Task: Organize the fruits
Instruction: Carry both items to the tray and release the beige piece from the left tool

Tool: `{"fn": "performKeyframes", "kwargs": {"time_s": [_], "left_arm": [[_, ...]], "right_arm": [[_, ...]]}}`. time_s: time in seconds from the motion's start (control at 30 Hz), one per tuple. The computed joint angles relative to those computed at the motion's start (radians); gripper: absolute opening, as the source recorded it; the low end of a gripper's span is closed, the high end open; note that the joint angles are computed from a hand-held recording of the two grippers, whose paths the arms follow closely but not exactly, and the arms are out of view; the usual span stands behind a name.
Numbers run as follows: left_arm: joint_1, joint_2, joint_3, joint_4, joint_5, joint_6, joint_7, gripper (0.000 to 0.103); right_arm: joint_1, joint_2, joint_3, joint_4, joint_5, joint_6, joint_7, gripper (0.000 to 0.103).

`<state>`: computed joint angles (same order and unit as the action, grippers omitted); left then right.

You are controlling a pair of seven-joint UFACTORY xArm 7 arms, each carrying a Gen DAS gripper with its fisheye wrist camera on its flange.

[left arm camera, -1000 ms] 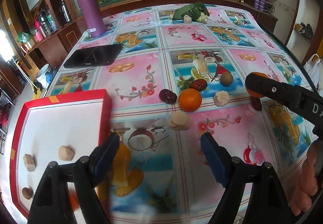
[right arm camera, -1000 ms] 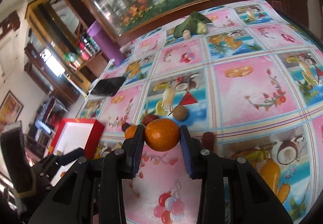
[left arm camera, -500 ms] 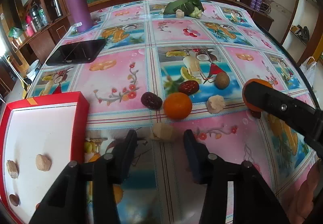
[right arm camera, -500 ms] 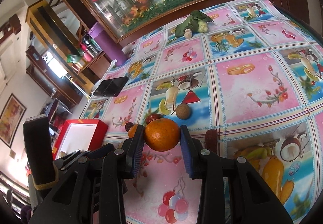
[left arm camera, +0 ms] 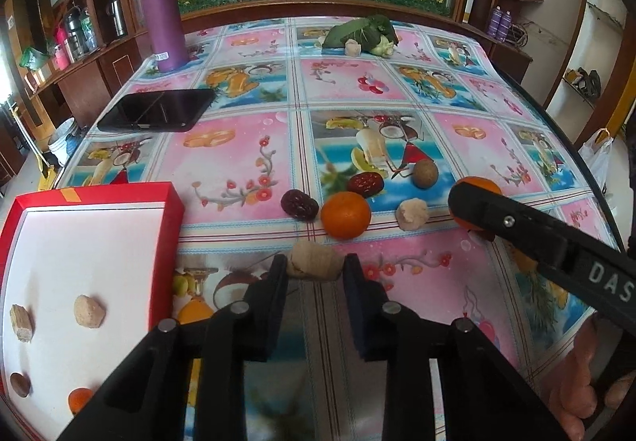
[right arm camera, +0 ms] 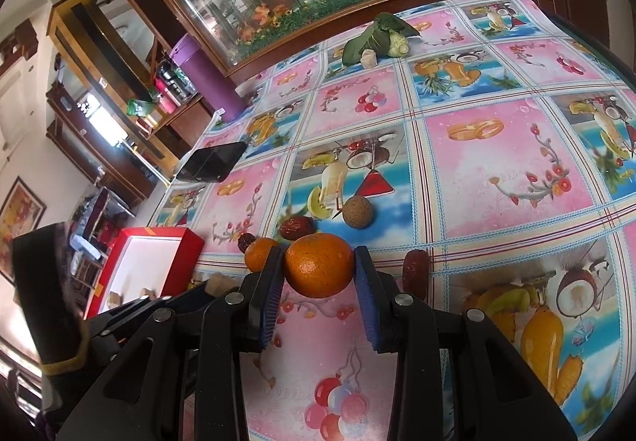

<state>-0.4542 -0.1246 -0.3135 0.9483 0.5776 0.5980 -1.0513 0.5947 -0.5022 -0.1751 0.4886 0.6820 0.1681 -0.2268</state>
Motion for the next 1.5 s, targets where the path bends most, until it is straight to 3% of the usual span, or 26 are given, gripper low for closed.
{"fn": "performKeyframes", "kwargs": {"time_s": [0.27,0.53,0.63,0.8,1.0,1.27,1.5], "left_arm": [[0.054,-0.221,-0.069,-0.116,0.104,0.063,-0.071,0.031],[0.158,-0.46,-0.097,-0.263,0.08,0.093,-0.052,0.031],[0.2,-0.536,-0.103,-0.315,0.059,0.1,-0.034,0.031],[0.252,-0.642,-0.097,-0.397,0.007,0.098,0.005,0.031],[0.301,-0.724,-0.091,-0.47,-0.044,0.084,0.047,0.031],[0.343,-0.756,-0.097,-0.516,-0.093,0.051,0.082,0.031],[0.368,-0.733,-0.104,-0.529,-0.113,0.04,0.093,0.031]], "right_arm": [[0.035,-0.006,0.028,-0.027,-0.071,-0.106,0.005,0.034],[0.251,0.03,-0.046,-0.004,-0.098,-0.175,0.076,0.034],[0.379,0.081,-0.083,0.049,-0.096,-0.178,0.091,0.033],[0.441,0.185,-0.028,0.151,-0.089,-0.166,0.094,0.033],[0.36,0.271,0.115,0.216,-0.076,-0.142,0.1,0.033],[0.157,0.314,0.303,0.239,-0.145,-0.092,0.195,0.033],[0.109,0.341,0.345,0.255,-0.168,-0.062,0.218,0.033]]}}
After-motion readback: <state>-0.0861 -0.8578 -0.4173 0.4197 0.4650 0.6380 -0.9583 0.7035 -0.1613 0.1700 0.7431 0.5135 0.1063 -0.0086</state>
